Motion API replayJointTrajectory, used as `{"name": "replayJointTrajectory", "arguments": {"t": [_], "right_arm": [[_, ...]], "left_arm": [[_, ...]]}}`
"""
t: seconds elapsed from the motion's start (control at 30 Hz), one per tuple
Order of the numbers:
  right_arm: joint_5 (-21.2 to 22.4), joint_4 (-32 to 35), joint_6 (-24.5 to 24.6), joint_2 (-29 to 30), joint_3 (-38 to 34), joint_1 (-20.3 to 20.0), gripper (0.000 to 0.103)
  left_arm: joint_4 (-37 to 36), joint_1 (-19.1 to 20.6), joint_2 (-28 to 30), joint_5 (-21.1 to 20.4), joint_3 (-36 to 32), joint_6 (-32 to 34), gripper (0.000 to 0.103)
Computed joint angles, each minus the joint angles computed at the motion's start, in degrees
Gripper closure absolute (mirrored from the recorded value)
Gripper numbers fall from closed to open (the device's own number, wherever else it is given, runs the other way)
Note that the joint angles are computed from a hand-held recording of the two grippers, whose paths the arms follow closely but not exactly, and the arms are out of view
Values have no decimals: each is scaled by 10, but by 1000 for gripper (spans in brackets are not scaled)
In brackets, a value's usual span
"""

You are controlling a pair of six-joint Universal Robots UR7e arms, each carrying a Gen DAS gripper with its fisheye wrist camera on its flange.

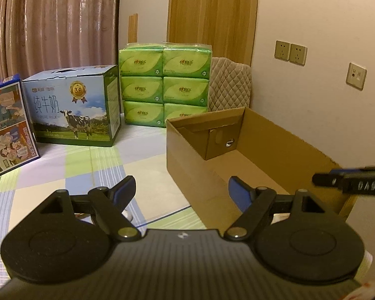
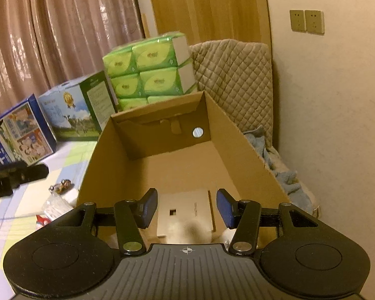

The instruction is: Organize rigid objects

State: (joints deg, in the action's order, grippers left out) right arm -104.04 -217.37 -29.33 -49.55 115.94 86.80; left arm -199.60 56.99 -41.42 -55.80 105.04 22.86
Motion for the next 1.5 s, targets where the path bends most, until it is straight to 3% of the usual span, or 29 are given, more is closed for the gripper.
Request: {"name": "replayJointTrajectory", "arguments": {"t": [0.43, 0.83, 1.17, 1.23, 1.5], "right_arm": [[20, -49, -15, 12, 5, 50, 53], [69, -24, -55, 99, -30, 120, 52], [51, 47, -81, 190, -96, 117, 52], [53, 74, -66, 198, -110, 106, 52], [24, 135, -46, 216, -159, 89, 52]], "left_arm": [[-33, 28, -64, 53, 59, 14, 25], [-59, 79, -129, 113, 103, 19, 25], [-40, 101, -135, 117, 111, 27, 25], [-24, 103, -132, 115, 112, 22, 25], [39, 112, -112, 62, 109, 37, 25]]}}
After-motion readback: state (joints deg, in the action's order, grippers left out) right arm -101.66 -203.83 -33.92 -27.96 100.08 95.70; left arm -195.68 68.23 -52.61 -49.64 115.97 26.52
